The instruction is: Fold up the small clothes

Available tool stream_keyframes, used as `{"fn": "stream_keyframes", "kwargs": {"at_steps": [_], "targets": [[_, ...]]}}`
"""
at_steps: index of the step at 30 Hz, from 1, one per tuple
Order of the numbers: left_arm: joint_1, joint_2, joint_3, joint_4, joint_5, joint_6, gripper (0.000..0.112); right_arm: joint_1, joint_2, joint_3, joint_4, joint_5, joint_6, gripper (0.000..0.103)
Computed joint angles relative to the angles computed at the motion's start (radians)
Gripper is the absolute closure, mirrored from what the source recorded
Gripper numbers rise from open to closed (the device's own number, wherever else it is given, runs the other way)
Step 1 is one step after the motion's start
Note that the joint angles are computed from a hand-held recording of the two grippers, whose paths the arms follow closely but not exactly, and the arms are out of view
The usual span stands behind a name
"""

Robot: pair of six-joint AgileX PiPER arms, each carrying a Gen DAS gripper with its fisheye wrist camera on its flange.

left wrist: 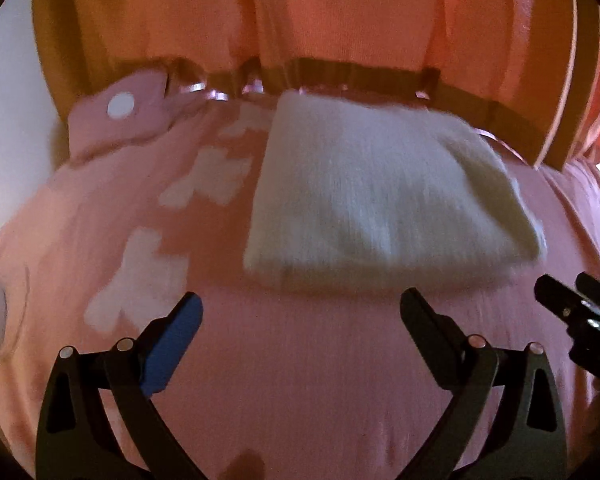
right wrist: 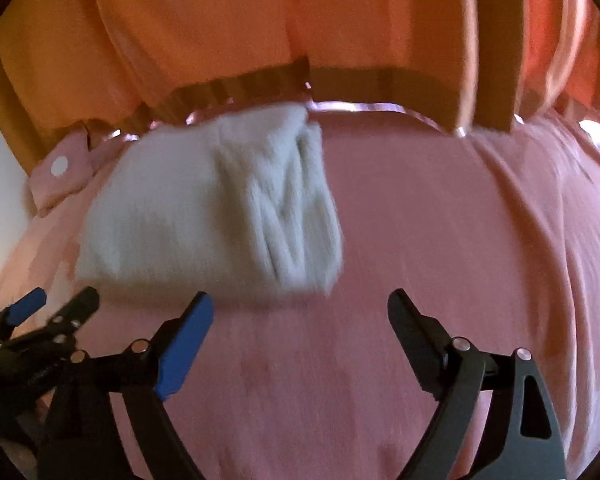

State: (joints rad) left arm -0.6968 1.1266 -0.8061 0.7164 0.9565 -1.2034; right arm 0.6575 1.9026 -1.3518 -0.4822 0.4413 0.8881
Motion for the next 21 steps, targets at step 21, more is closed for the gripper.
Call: {"fn": "stream_keyframes", "kwargs": {"at_steps": [21], "targets": [[-0.118,-0.018,0.157,0.024,0.009,-0.229,0.015,0.137,0.043,0.098,-0.453,0.015,0.454,0.017]]}}
